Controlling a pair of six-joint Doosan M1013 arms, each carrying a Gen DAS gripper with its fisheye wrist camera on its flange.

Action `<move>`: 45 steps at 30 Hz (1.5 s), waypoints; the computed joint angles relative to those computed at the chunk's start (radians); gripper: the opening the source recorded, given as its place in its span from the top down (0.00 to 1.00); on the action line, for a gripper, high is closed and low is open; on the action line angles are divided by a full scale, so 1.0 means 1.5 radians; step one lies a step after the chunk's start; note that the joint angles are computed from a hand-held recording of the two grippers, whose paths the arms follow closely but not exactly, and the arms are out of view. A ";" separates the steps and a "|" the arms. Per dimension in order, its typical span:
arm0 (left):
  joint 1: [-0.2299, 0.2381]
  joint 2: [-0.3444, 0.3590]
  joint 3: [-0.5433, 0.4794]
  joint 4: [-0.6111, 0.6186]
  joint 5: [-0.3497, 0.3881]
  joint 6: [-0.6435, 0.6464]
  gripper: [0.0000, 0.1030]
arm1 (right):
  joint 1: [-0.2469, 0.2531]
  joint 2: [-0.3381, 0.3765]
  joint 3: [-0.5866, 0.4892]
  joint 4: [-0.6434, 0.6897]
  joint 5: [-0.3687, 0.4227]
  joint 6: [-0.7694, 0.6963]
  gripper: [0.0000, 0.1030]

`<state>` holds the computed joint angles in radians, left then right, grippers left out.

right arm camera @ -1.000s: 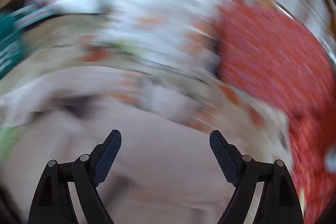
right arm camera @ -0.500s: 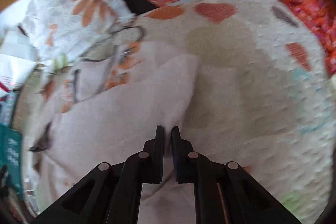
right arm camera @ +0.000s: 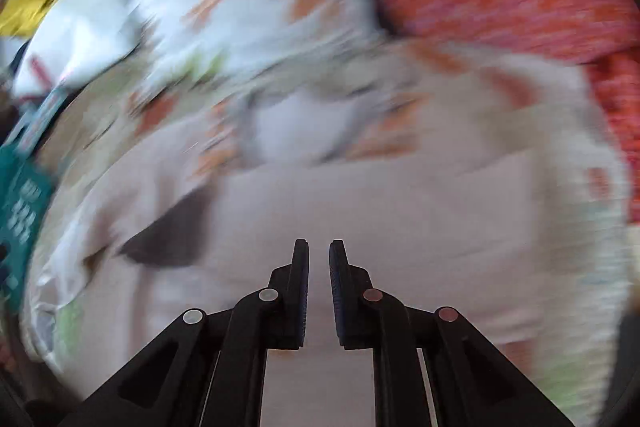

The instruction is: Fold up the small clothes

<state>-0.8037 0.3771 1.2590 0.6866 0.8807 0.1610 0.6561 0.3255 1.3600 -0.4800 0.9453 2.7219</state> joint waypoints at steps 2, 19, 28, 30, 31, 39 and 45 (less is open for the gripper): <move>0.001 -0.008 0.011 0.021 0.006 -0.022 0.38 | 0.002 0.048 -0.053 0.024 0.014 -0.049 0.90; 0.026 -0.089 0.114 0.164 0.141 -0.277 0.36 | 0.073 0.246 -0.379 0.300 -0.023 -0.529 0.66; 0.021 -0.130 0.166 0.247 0.218 -0.402 0.34 | 0.175 0.279 -0.404 0.179 -0.051 -0.756 0.45; 0.025 -0.136 0.176 0.243 0.213 -0.420 0.34 | 0.185 0.282 -0.395 0.156 -0.052 -0.774 0.45; 0.027 -0.138 0.178 0.240 0.209 -0.425 0.34 | 0.189 0.287 -0.395 0.144 -0.049 -0.778 0.45; 0.020 -0.135 0.177 0.254 0.205 -0.437 0.32 | 0.156 0.300 -0.434 0.163 -0.047 -0.572 0.93; 0.015 -0.103 0.136 0.211 0.144 -0.337 0.31 | 0.099 0.128 -0.216 0.011 -0.205 -0.174 0.93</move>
